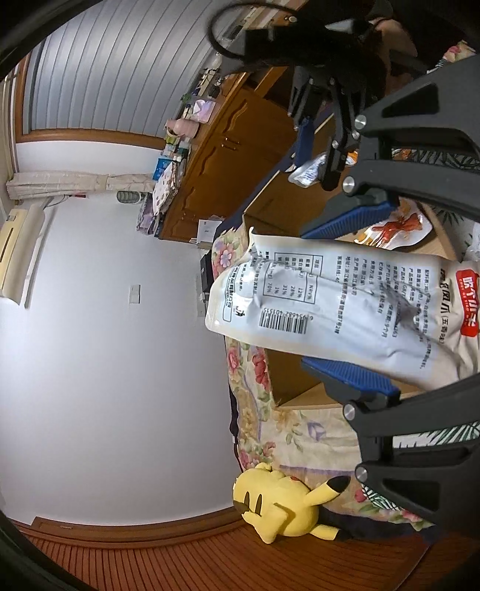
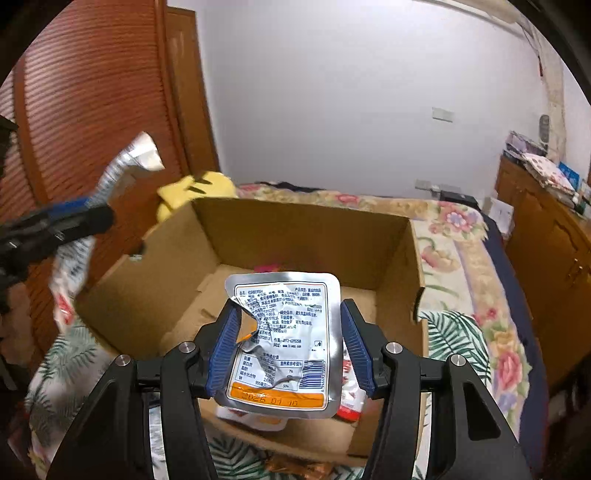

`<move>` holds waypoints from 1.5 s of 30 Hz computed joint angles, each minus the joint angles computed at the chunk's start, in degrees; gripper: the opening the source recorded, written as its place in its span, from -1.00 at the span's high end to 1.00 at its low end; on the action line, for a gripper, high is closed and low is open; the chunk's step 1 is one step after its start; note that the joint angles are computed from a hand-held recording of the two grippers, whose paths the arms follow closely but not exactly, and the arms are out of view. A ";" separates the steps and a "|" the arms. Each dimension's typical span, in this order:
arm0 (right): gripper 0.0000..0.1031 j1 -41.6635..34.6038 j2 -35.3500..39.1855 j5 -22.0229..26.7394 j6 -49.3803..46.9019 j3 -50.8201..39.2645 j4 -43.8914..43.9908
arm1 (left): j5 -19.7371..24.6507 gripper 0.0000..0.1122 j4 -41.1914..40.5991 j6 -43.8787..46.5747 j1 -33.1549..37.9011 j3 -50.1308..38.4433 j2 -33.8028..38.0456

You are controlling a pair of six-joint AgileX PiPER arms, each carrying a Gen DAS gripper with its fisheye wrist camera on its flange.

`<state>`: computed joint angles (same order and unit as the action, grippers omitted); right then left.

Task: Organize snacks
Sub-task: 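Open both tools to drop the packs into the box, then withdraw both tools and lower them to the wrappers in front of the box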

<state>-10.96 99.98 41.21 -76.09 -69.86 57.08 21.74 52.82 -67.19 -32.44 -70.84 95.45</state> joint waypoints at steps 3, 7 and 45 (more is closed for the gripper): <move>-0.08 0.41 1.62 -0.48 0.78 -0.74 0.01 | 0.53 -0.12 -1.53 1.89 0.78 -1.35 0.73; -0.09 1.15 2.67 -1.66 0.51 -0.30 0.63 | 1.43 -0.13 -3.04 3.84 1.44 -3.11 2.40; -0.25 -5.73 -3.19 5.68 -12.76 9.61 9.56 | 1.11 -0.32 -0.27 -1.56 -2.30 1.72 -0.24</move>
<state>-16.69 96.79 46.89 -88.84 -60.25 66.64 22.85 52.55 -68.75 -34.74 -69.12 95.21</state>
